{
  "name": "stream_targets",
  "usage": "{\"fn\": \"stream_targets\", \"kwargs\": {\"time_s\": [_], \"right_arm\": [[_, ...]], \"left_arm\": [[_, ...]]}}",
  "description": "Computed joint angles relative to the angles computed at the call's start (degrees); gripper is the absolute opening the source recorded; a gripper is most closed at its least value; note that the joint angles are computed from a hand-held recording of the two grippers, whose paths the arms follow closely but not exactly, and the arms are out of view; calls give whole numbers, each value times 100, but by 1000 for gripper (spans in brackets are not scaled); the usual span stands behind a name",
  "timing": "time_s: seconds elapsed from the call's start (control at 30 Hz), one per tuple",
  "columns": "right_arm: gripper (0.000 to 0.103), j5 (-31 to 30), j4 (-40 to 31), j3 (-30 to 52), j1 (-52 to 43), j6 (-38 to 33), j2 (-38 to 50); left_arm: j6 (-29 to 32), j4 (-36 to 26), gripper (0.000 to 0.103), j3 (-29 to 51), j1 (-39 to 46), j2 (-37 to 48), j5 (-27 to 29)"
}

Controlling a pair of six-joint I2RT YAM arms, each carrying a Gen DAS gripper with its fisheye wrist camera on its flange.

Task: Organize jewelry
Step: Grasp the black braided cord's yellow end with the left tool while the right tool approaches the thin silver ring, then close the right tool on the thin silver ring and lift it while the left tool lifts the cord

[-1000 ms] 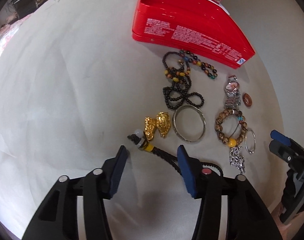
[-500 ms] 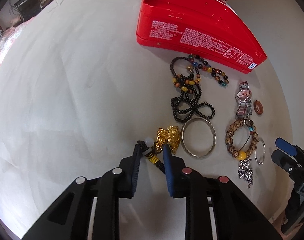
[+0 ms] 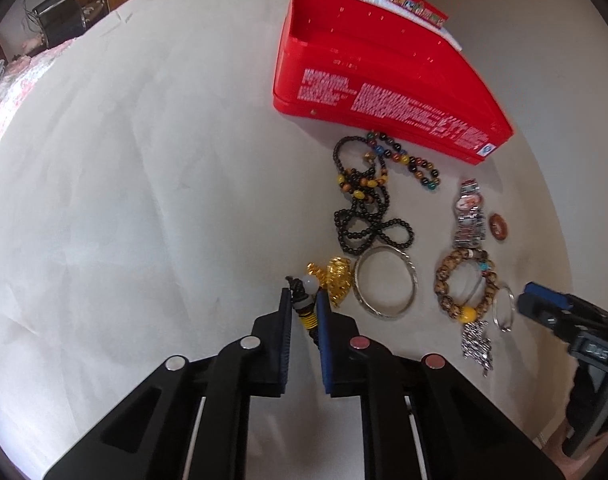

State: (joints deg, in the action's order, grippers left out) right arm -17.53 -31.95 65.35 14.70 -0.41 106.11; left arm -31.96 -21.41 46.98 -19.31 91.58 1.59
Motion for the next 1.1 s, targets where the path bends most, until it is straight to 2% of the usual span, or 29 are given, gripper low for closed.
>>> {"fn": "stream_targets", "kwargs": {"time_s": [0.1,0.2,0.33,0.4,0.53,0.57,0.73,0.87,1.1], "right_arm": [[56,62,-32,-6,4,12,77],[63,199,-26,-13,42,62,167],[65,393,110,-106,150,52,176],[62,648,248,-223,275,42,113],[47,1145,652,-606,535,-20,-95],[47,1154,702,-665,540,-41,-133],[46,625,595,-742,263,-34,-332],[46,464,495,-714,71,-52,-729],[47,178,165,-89,-63,-73,-894]], "left_arm": [[29,-34,12,-180,-41,-375,8],[17,-27,12,-325,-141,-565,66],[-5,-5,12,-499,-271,-712,164],[-51,28,12,-533,-326,-678,197],[-207,150,12,-485,-523,-505,115],[-218,155,12,-498,-546,-526,107],[-246,83,12,-538,-632,-747,10],[-225,-25,12,-483,-633,-951,-58],[-30,-282,12,-74,-617,-1336,-228]]}}
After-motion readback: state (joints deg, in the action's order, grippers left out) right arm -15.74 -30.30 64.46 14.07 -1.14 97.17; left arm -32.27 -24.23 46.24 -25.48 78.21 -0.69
